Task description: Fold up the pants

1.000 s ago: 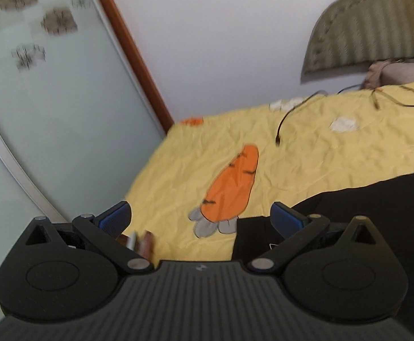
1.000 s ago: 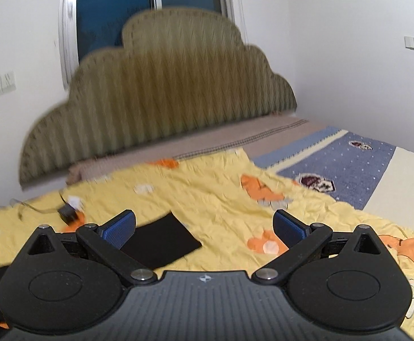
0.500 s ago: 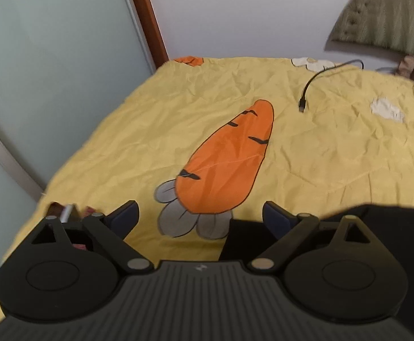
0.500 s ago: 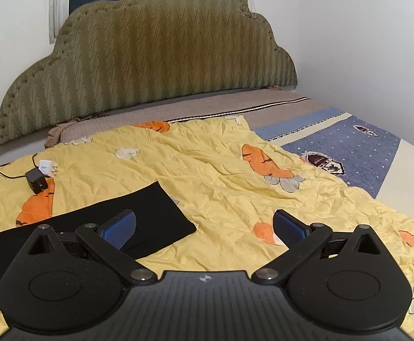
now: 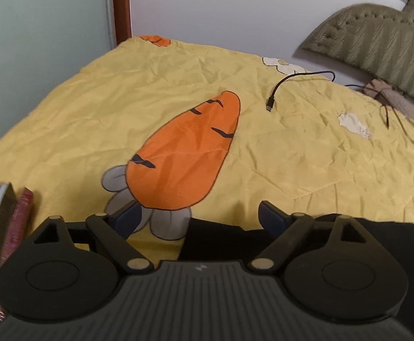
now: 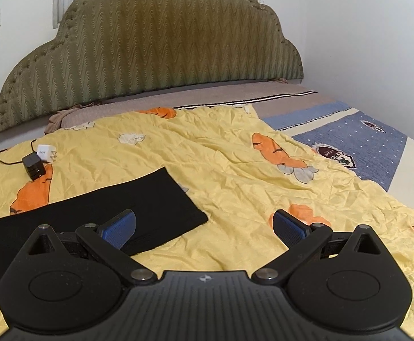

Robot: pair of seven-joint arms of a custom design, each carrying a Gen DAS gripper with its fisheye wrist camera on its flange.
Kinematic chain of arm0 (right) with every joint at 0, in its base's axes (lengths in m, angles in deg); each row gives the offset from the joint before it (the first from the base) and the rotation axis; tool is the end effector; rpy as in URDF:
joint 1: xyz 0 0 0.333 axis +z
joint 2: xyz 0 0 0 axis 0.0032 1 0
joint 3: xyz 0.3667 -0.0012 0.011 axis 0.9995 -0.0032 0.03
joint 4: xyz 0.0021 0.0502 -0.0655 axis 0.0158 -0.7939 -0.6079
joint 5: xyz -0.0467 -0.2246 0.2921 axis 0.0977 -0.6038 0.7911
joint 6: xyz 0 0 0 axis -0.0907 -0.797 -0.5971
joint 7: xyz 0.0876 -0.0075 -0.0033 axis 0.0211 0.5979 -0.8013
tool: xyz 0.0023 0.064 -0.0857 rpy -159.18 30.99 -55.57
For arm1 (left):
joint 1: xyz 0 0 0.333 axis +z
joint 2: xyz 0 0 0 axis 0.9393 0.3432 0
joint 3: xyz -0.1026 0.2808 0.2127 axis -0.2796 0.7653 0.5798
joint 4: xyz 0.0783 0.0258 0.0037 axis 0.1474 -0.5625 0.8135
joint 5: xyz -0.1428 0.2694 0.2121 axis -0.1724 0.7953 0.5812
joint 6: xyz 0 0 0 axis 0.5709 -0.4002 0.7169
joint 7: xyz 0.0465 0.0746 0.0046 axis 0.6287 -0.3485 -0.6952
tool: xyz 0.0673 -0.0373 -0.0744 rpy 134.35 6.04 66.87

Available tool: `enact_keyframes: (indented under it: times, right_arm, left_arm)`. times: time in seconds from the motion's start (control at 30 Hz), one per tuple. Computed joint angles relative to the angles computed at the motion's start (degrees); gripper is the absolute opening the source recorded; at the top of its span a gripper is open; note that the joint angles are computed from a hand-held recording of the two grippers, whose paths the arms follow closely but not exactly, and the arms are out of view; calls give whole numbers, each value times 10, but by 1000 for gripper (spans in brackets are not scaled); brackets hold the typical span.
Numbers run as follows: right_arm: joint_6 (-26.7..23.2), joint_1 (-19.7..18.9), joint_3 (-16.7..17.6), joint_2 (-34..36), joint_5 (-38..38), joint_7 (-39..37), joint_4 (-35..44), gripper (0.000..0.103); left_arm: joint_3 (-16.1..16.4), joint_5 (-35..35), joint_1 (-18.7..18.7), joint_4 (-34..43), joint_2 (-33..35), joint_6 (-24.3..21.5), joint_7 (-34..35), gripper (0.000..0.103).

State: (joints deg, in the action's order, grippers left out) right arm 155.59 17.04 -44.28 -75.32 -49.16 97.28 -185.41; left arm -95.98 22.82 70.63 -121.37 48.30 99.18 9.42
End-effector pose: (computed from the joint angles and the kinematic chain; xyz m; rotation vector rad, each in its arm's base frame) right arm 0.6346 0.1635 0.5619 -1.5752 1.7341 -0.9646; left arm 0.5043 -0.0706 0.5103 -2.3239 0.8074 -0.4015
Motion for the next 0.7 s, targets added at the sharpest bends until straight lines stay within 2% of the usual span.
enact_keyframes:
  times: [0.07, 0.1, 0.13, 0.17, 0.2, 0.23, 0.43, 0.53, 0.7]
  right_arm:
    - [1, 2, -1, 0, -6, 2, -2, 103]
    - [1, 2, -2, 0, -10, 4, -2, 103]
    - [0, 2, -2, 0, -11, 4, -2, 103]
    - [-2, 1, -2, 1, -10, 4, -2, 103]
    - [-5, 1, -2, 1, -8, 4, -3, 103]
    - [-6, 0, -2, 2, -8, 6, -3, 103]
    - [-12, -1, -4, 5, -13, 17, -5, 103]
    - [-13, -2, -3, 7, -11, 14, -5, 103]
    - [-10, -1, -5, 9, -24, 19, -4, 103]
  left_arm:
    - [6, -2, 4, -9, -3, 27, -6, 81]
    - [7, -5, 6, -11, -2, 34, -4, 75]
    - [9, -11, 7, -13, 0, 41, 3, 63]
    - [13, -23, 9, -16, 2, 56, 16, 55]
    - [16, -35, 10, -20, 2, 71, 27, 40]
    - [19, -45, 13, -25, 2, 89, 36, 40]
    - [10, -18, 23, -33, -2, 101, 11, 38]
    - [4, 0, 23, -31, -3, 93, 3, 34]
    - [-5, 29, 12, -16, 3, 55, 4, 33]
